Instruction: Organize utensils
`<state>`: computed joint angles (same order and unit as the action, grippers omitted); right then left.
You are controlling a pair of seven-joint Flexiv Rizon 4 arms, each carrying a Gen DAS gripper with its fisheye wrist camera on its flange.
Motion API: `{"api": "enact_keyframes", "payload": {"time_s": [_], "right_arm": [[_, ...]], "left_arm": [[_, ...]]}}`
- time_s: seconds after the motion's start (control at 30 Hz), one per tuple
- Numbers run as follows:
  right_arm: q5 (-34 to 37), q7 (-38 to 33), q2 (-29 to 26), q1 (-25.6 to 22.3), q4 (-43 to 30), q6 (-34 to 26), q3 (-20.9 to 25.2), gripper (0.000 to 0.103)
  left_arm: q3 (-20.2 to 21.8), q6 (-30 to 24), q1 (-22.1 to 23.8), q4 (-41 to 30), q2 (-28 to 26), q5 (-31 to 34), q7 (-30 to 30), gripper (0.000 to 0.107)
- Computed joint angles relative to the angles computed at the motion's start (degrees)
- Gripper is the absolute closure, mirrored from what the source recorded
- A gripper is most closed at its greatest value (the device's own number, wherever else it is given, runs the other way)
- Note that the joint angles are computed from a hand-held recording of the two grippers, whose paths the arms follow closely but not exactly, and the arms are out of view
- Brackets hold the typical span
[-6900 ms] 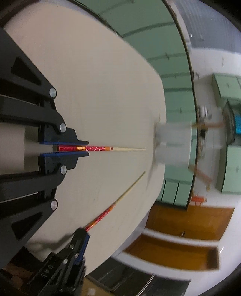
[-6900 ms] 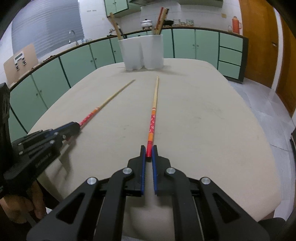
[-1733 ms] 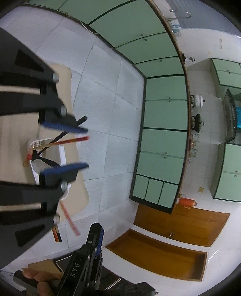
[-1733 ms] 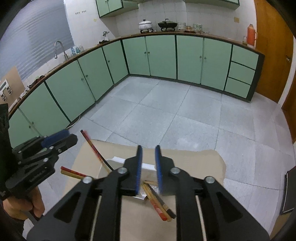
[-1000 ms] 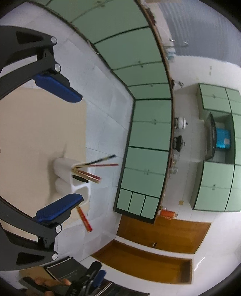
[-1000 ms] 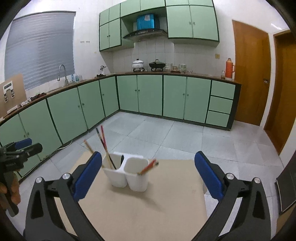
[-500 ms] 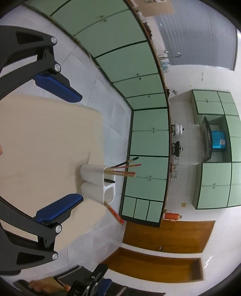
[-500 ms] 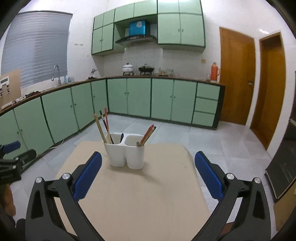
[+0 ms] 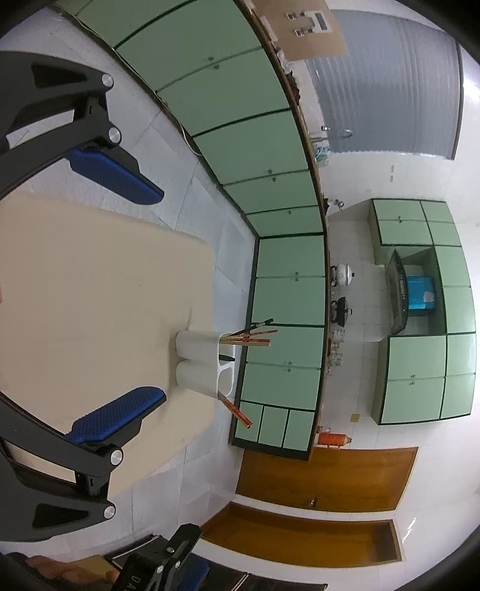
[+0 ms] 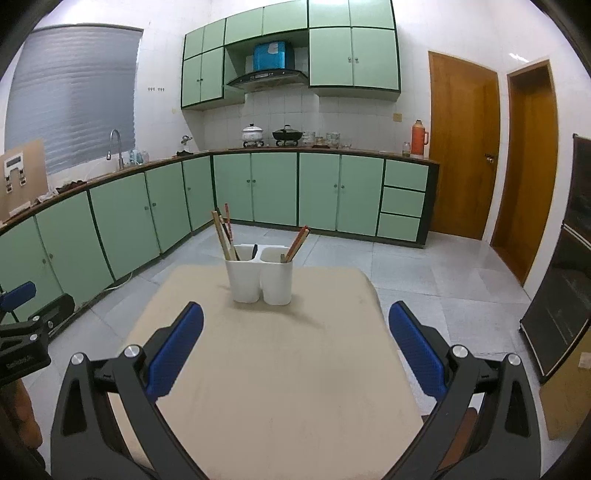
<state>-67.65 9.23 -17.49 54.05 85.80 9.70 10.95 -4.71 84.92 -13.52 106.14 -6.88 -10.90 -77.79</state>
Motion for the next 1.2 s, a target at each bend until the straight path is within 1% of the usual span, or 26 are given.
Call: {"api": "enact_keyframes", "payload": {"time_s": [0.1,0.2,0.27,0.37,0.43,0.47,0.5,0.53,0.67,0.8,0.87,0.93,1.03,1.2], "right_arm": [[0.6,1.6,0.3,1.0,0.1,-0.8,0.7,0.006],[0.8,2.2,0.2,2.3,-0.3,-2.7,1.1,0.006],[1.3,3.2,0.4,3.3,-0.3,-3.9,1.6,0.006],[1.6,4.6,0.9,4.4,0.0,-5.2,2.2,0.006],[1.3,5.8,1.1,5.8,0.0,-7.3,2.8,0.006],[1.1,6.0,1.1,6.4,-0.2,-8.3,3.0,0.006],[0.8,6.5,1.1,7.4,-0.3,-10.1,3.3,0.006],[0.6,6.9,1.1,8.1,-0.5,-11.4,3.5,0.006],[0.9,9.1,1.5,9.9,0.0,-13.3,4.5,0.006],[1.3,9.5,0.8,12.4,-0.6,-17.0,5.3,0.006],[0.9,9.4,0.1,14.2,-1.4,-19.7,5.4,0.006],[0.3,9.0,-0.3,15.4,-2.1,-21.4,5.2,0.006],[-1.0,9.1,-0.9,17.3,-3.1,-23.9,4.8,0.006],[-3.9,7.1,-2.4,19.9,-5.2,-27.8,3.6,0.006]], "left_arm": [[0.7,0.3,-0.4,2.6,2.7,1.0,-0.8,0.010],[0.5,1.2,-0.5,5.6,5.2,-0.7,0.2,0.010],[0.9,1.7,-0.5,7.3,7.0,0.5,-0.8,0.010],[1.2,2.6,-1.2,10.3,9.9,-1.2,0.5,0.010],[1.1,2.4,-0.2,12.0,12.4,2.0,-2.3,0.010],[1.5,2.5,-0.6,12.9,13.2,1.3,-2.0,0.010],[2.3,2.6,-1.7,13.9,14.1,-0.8,-0.5,0.010],[2.4,2.1,-1.6,15.0,15.5,-0.8,-0.9,0.010],[1.8,0.6,0.5,17.9,20.0,1.8,-4.6,0.010],[2.3,-2.2,1.8,20.4,24.7,3.3,-6.1,0.010],[2.8,-2.4,1.9,21.7,26.9,3.5,-6.2,0.010],[2.5,-2.5,3.0,22.9,29.3,4.7,-7.0,0.010],[1.4,-2.8,5.9,24.7,33.0,7.3,-9.2,0.010],[2.4,-3.2,5.7,25.7,34.3,6.8,-9.7,0.010]]}}
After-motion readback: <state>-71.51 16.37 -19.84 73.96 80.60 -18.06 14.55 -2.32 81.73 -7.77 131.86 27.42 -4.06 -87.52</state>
